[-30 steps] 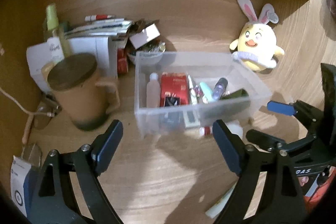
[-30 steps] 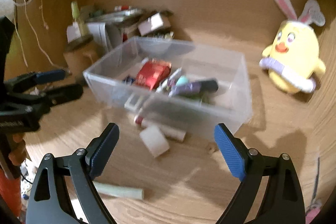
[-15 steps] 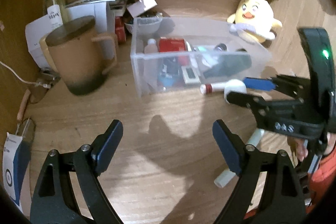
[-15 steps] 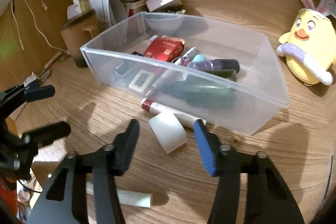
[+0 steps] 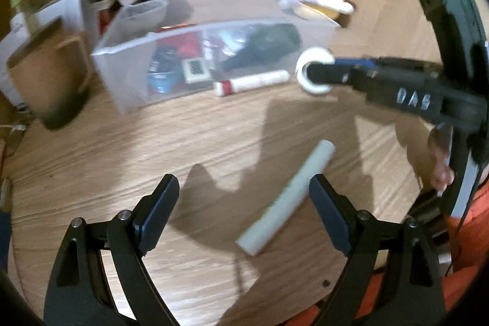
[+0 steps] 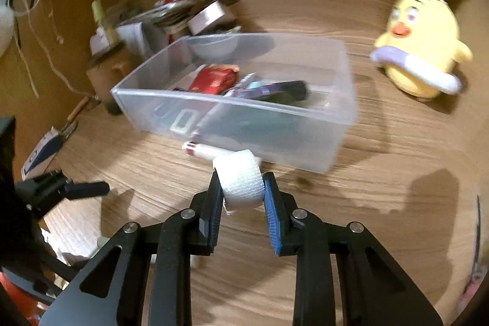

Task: Organize objects
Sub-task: 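Grasp the white tube with the left tool while the right tool grasps the white tape roll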

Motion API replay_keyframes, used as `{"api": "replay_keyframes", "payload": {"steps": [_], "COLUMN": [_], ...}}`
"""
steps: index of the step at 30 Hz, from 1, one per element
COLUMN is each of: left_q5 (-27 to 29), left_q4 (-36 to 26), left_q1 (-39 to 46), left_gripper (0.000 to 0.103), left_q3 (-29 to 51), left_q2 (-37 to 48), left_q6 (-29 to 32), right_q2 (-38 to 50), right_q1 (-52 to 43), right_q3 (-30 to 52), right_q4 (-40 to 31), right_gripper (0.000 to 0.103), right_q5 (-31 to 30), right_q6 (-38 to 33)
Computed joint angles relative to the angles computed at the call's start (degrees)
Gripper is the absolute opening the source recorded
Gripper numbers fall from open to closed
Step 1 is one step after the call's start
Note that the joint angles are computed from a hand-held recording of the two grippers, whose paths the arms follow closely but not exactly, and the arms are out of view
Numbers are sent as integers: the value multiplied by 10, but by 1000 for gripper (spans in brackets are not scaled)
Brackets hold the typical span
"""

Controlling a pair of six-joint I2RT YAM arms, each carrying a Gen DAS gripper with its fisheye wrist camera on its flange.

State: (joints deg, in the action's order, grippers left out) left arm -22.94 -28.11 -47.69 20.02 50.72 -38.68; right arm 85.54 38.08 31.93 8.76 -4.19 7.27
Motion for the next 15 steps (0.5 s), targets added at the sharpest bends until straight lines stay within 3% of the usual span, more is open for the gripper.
{"api": "replay_keyframes", "payload": {"steps": [3,6,11,15], "left_q5": [2,-19,-33,-27], "left_q4": [25,40,52,44], "left_q1": [-16,-43,-57,-40], "left_gripper": [81,68,33,17], "left_q3": [8,24,34,36], "left_q2": [43,94,112,107], "left_q6": [6,3,-1,-3], "right_q2": [-35,-54,-66,-68], "right_q1": [-36,-68,-90,-91], "right_q3": [-25,-39,-52,-57], "right_q4": [-5,-7,-2,5], "right_gripper": [23,23,23,23], "right_q5": [-16,-36,-52,-58], "right_q6": [3,7,14,14]}}
